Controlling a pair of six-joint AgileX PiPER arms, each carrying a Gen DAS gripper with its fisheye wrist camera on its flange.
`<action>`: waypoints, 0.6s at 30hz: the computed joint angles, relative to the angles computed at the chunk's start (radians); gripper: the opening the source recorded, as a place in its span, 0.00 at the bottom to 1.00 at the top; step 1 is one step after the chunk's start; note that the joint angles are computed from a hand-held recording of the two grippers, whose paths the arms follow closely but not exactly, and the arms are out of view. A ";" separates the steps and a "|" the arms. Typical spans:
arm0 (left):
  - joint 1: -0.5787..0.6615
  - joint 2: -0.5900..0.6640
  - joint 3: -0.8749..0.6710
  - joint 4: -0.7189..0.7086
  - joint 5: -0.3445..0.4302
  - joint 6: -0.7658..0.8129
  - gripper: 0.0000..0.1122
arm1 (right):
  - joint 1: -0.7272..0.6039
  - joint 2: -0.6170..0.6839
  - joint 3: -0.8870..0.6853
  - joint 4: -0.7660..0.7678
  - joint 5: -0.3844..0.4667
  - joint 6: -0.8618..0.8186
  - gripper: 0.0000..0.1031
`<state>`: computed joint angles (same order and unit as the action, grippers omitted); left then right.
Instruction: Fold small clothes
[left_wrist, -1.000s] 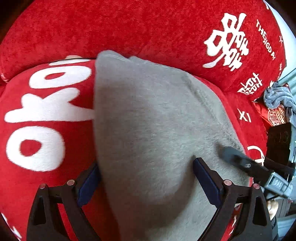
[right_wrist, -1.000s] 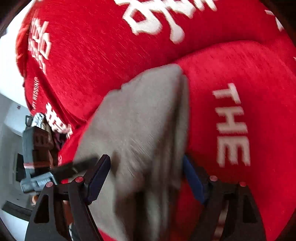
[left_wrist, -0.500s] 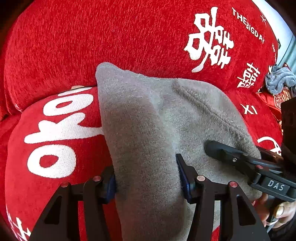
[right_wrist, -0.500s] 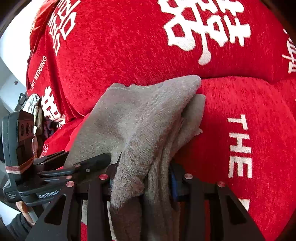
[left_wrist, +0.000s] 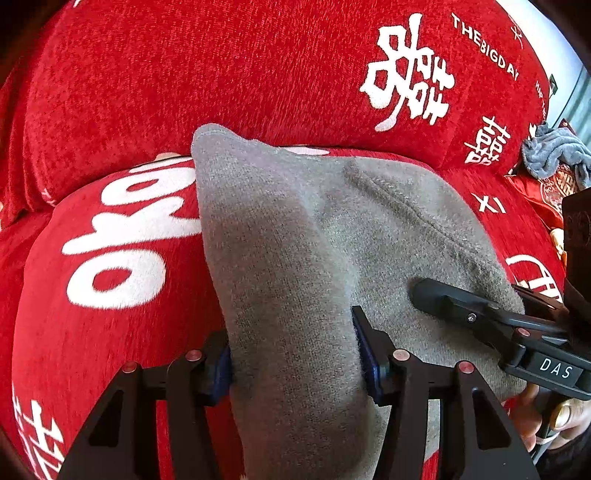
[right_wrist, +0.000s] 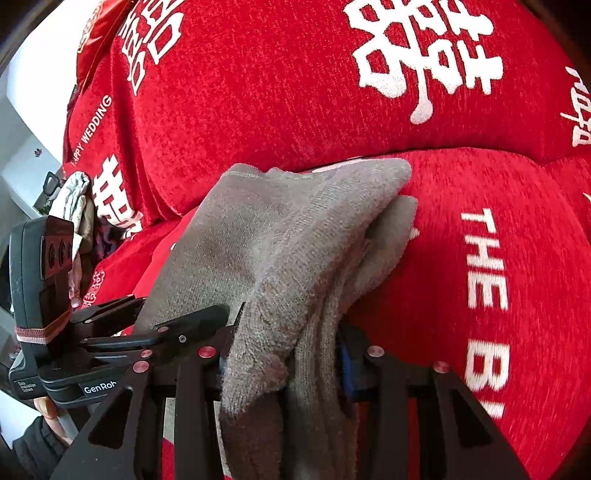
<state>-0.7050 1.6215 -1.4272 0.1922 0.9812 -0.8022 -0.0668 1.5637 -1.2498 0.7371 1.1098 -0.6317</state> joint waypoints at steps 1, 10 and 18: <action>-0.009 -0.009 0.009 0.007 0.003 -0.012 0.50 | -0.001 -0.013 0.014 0.002 -0.001 -0.001 0.42; -0.108 -0.109 0.105 0.084 0.029 -0.136 0.50 | -0.002 -0.131 0.126 0.009 0.007 -0.003 0.42; -0.216 -0.197 0.193 0.149 0.056 -0.275 0.50 | 0.009 -0.241 0.209 -0.002 0.024 0.000 0.42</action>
